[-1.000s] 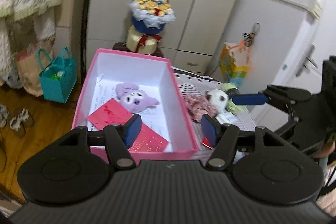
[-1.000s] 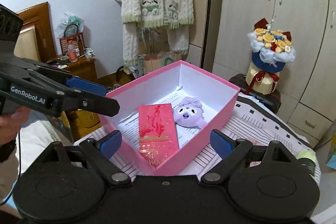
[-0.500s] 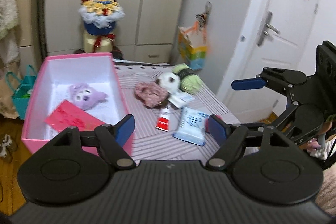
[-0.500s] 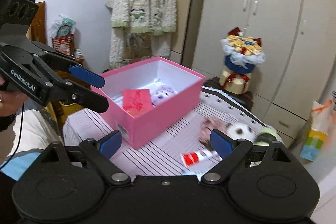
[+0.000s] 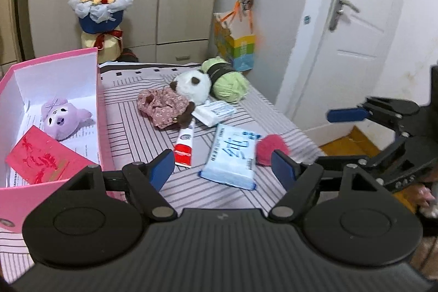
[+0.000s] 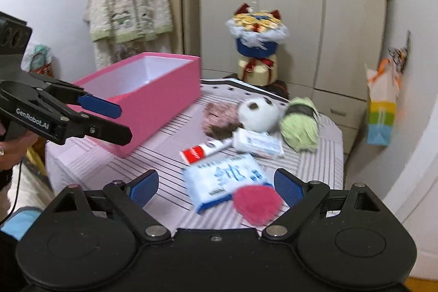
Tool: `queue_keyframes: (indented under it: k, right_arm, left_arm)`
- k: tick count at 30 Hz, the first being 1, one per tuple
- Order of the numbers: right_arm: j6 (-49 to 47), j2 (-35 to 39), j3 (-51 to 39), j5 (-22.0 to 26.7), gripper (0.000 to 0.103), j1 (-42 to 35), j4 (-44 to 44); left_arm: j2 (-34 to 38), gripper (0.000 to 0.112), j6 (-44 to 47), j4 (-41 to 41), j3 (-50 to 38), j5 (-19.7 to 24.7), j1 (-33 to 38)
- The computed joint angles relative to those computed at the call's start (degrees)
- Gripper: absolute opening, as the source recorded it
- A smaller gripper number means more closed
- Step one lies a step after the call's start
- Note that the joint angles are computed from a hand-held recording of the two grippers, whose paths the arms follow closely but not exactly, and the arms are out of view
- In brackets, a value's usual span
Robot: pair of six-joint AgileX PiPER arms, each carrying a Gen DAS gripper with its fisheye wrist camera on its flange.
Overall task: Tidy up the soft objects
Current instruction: 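Move the right gripper back to the pink pompom on the table, then grasp the pink pompom with the right gripper while the left gripper grasps the Colgate tube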
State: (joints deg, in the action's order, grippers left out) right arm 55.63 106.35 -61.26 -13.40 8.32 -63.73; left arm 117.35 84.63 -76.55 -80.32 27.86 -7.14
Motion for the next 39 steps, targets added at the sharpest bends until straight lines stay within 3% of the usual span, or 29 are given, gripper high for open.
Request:
queue_keyframes:
  k: [6, 8, 10, 15, 18, 21, 24, 26, 29, 31, 33, 36, 39]
  right_arm:
    - [-33.91, 8.32, 0.77, -8.35, 0.093, -2.19, 34.37]
    - [-44.95, 11.16, 0.35, -10.58, 0.093, -1.24, 45.83]
    - [-50.02, 13.36, -0.77, -11.18, 0.093, -0.33, 53.33]
    - [-44.99, 19.01, -5.9, -10.11, 0.088, -0.76, 54.32]
    - [-43.67, 20.38, -4.86, -14.76, 0.084, -0.57, 57.17]
    - [-40.64, 21.15, -4.86, -15.77, 0.082, -0.88, 51.41]
    - [-44.19, 21.82, -4.87, -16.01, 0.081, 0.07, 54.02]
    - [-43.94, 22.18, -5.32, -15.7, 0.077, 0.05, 54.84]
    - [-40.89, 22.91, -5.84, -15.6, 0.07, -0.91, 52.52]
    - [-39.12, 23.43, -6.09, -15.31, 0.064, -1.39, 50.51]
    - [-40.13, 23.84, -5.53, -16.97, 0.063, -1.23, 51.68]
    - [-41.58, 24.46, -5.52, -18.31, 0.063, -1.12, 52.41]
    - [-46.78, 25.16, -5.67, -19.26, 0.059, -0.25, 56.39]
  left_arm:
    - [7.25, 0.073, 10.15, -9.35, -5.28, -9.33, -4.28]
    - [10.69, 0.072, 3.61, -3.49, -9.95, -12.21, -5.77]
    - [14.21, 0.071, -7.83, 6.93, -15.14, -13.43, -6.69]
    - [24.37, 0.068, -36.47, 32.55, -30.15, -11.83, -7.68]
    - [29.16, 0.066, -51.67, 47.36, -38.22, -9.86, -8.32]
    - [31.47, 0.062, -52.67, 49.77, -41.59, -9.51, -8.58]
    - [33.88, 0.061, -60.87, 56.88, -46.48, -6.31, -8.94]
    - [36.02, 0.061, -63.88, 58.88, -50.57, -3.85, -9.08]
    - [37.48, 0.061, -71.84, 66.72, -52.29, -5.08, -9.89]
    - [38.71, 0.062, -75.09, 70.29, -54.8, -3.66, -10.0]
    - [39.93, 0.061, -73.87, 68.74, -57.09, -2.47, -9.68]
    - [38.71, 0.059, -70.82, 67.62, -53.35, -6.51, -9.91]
    - [38.92, 0.059, -72.72, 68.23, -53.89, -6.14, -9.96]
